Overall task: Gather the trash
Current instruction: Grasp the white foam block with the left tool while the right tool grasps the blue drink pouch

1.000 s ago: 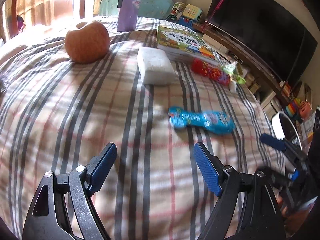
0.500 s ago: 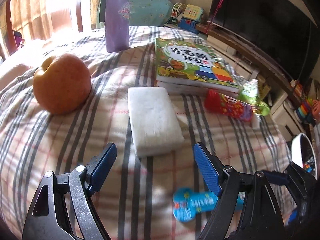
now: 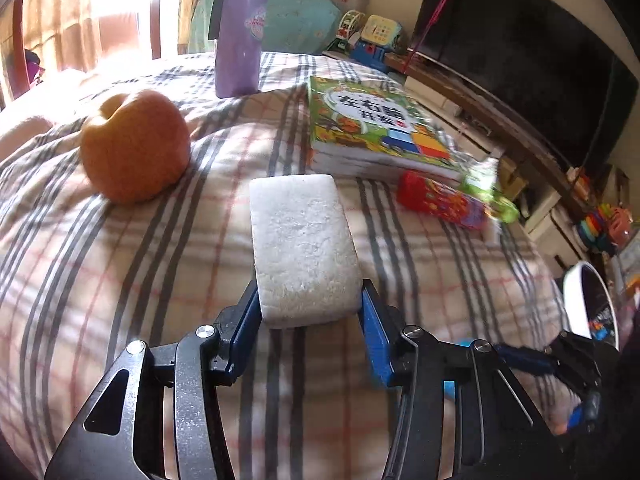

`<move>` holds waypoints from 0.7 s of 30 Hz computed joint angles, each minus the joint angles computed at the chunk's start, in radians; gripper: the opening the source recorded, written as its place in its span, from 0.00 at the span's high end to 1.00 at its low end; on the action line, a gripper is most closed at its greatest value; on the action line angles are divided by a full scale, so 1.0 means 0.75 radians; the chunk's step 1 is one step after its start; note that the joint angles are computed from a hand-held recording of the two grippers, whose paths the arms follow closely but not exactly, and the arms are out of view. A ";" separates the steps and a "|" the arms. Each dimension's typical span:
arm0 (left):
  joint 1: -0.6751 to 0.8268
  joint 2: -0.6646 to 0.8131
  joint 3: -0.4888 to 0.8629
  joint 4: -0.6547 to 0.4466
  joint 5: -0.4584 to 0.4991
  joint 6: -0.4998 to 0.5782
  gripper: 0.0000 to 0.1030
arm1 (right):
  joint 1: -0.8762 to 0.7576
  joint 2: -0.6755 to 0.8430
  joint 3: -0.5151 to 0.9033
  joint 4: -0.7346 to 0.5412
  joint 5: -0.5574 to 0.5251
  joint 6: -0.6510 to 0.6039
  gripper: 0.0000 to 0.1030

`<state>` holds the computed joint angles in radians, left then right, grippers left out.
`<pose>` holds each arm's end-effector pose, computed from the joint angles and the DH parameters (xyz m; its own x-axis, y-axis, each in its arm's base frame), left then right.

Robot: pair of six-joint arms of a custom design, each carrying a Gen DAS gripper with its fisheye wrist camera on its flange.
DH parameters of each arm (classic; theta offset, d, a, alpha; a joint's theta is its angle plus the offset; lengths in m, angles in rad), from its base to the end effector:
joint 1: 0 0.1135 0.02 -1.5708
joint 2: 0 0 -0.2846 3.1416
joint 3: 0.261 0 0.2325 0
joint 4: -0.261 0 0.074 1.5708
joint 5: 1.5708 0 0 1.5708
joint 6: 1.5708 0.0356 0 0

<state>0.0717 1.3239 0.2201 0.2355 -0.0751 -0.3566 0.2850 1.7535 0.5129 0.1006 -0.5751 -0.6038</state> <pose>0.1753 0.0153 0.1323 -0.6716 -0.3972 -0.6255 -0.3780 0.9097 -0.1719 0.2294 0.0874 0.1059 -0.4601 -0.6313 -0.6244 -0.8687 0.4653 0.1697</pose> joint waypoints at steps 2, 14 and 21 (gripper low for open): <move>-0.081 -0.135 -0.060 -0.065 -0.014 -0.058 0.55 | -0.087 -0.043 -0.037 -0.022 -0.032 -0.007 0.55; -1.112 -0.419 -0.115 -0.408 -0.422 -0.725 0.55 | -0.647 -0.242 -0.188 -0.214 -0.116 -0.119 0.55; -1.363 -0.345 -0.093 -0.534 -0.587 -0.918 0.49 | -0.665 -0.241 -0.158 -0.336 -0.139 -0.242 0.41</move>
<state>-0.9507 1.0648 0.1503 -0.1653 -0.5154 -1.0448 -0.2140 1.5724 0.3945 -0.1516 -0.6797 -0.7850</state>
